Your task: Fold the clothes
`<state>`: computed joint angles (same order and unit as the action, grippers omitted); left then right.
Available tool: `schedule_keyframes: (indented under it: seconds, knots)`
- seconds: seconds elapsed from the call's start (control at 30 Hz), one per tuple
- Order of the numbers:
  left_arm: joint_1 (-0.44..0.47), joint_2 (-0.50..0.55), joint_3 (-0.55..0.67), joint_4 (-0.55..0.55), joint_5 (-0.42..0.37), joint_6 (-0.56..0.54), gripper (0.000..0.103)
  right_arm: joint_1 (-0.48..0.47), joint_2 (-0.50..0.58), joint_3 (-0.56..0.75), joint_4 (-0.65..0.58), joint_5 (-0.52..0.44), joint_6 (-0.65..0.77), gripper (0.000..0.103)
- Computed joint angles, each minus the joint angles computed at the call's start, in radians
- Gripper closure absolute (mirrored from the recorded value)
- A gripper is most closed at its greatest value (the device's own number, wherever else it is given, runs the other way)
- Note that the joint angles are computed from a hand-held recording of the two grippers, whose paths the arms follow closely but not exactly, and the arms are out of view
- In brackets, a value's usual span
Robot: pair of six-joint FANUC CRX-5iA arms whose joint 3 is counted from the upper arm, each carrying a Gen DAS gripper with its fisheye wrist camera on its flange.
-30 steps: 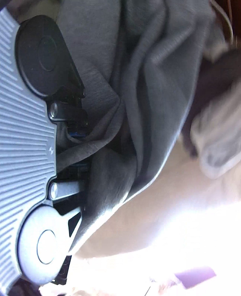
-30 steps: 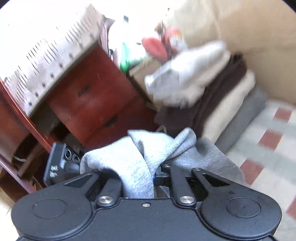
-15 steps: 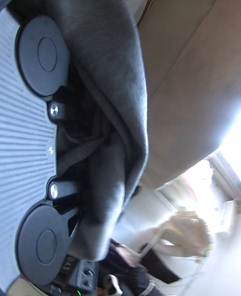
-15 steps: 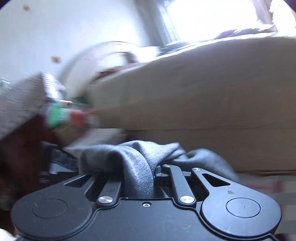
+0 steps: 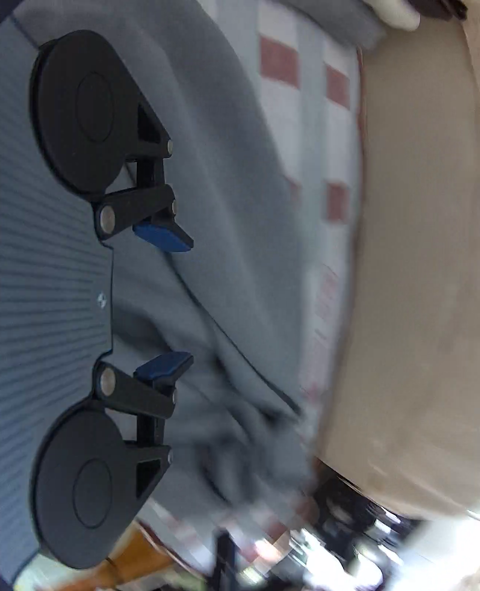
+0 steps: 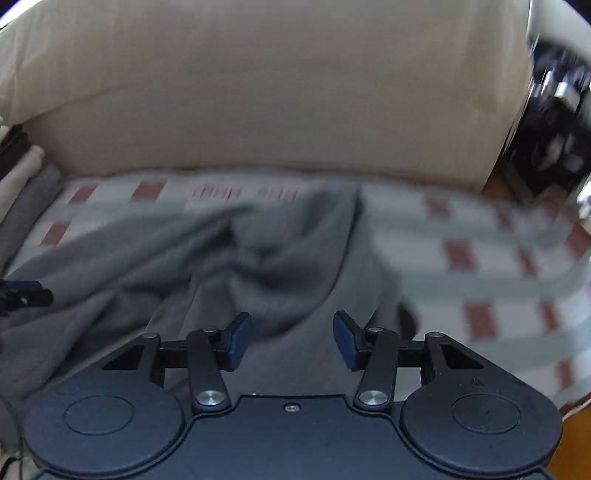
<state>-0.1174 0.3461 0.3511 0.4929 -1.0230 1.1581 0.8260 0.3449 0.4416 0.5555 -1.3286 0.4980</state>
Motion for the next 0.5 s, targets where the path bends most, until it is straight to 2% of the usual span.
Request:
schedule_keyframes:
  seconds: [0.13, 0.2, 0.3, 0.43, 0.5]
  knots:
    - [-0.003, 0.01, 0.031, -0.036, -0.012, -0.016, 0.04, -0.008, 0.027, 0.034, -0.084, -0.015, -0.014, 0.048]
    - [-0.023, 0.026, 0.075, -0.097, -0.019, -0.005, 0.035, -0.012, 0.04, 0.051, -0.099, -0.026, -0.016, 0.048]
    - [-0.049, 0.037, 0.101, -0.193, -0.047, -0.013, 0.033, -0.014, 0.069, 0.092, -0.105, -0.046, -0.005, 0.045]
    - [-0.047, 0.069, 0.128, -0.186, -0.124, -0.035, 0.033, -0.013, 0.109, 0.12, -0.082, -0.061, -0.011, 0.031]
    - [-0.035, 0.084, 0.124, -0.15, -0.139, -0.055, 0.033, -0.006, 0.118, 0.123, -0.067, -0.084, -0.016, 0.031]
